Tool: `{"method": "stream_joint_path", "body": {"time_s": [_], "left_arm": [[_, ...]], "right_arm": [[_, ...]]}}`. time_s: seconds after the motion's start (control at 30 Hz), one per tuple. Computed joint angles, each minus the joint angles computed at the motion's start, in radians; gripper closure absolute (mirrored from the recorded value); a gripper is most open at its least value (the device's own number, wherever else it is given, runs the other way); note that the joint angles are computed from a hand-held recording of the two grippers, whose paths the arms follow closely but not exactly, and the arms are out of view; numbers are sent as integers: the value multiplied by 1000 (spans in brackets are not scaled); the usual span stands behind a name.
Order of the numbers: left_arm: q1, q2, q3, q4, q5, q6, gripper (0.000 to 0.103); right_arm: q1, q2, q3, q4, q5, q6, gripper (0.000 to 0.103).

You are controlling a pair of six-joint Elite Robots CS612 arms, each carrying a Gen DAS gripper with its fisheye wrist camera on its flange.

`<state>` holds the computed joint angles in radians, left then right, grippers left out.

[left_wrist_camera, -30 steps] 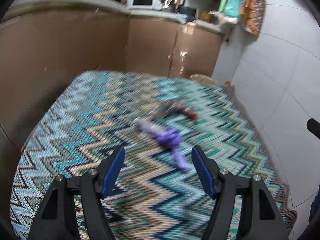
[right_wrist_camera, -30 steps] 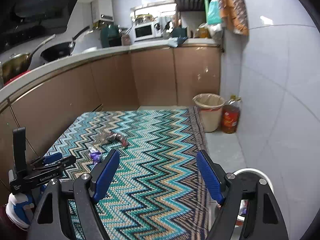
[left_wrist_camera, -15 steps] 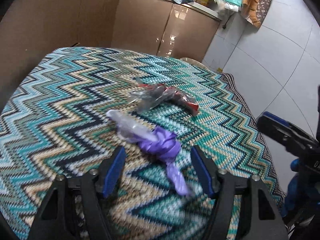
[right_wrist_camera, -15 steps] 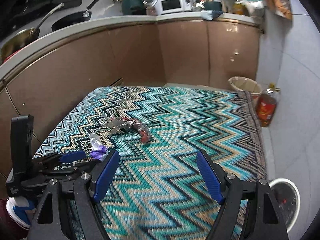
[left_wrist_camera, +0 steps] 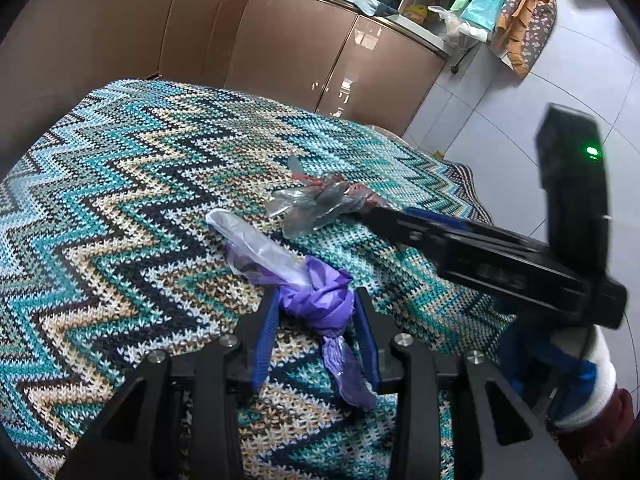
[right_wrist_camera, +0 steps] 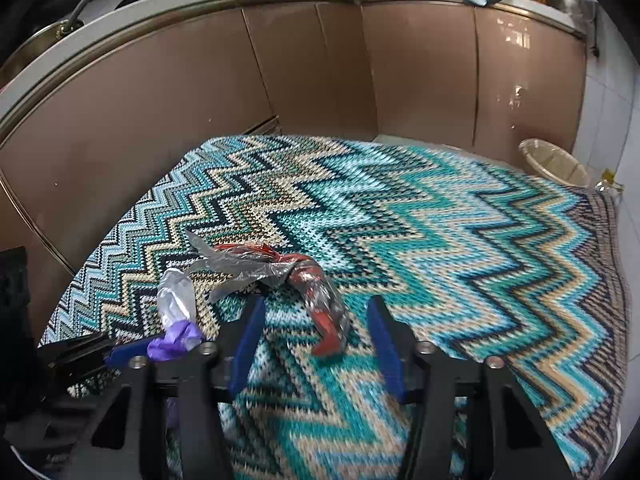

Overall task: Collect trash
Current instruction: 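Grasp purple glove with clear bag using the left tool while the right tool grasps red wrapper, then carry glove and red wrapper to the bin and open both tools over it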

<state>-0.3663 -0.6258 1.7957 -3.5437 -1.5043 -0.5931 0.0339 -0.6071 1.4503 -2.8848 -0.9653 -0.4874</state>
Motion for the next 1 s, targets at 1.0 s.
{"method": "stream_joint_path", "body": {"time_s": [1.0], "left_arm": [[-141, -91, 5, 30, -29, 219, 69]], "right_arm": [[-271, -201, 418, -395, 13, 158, 91]]}}
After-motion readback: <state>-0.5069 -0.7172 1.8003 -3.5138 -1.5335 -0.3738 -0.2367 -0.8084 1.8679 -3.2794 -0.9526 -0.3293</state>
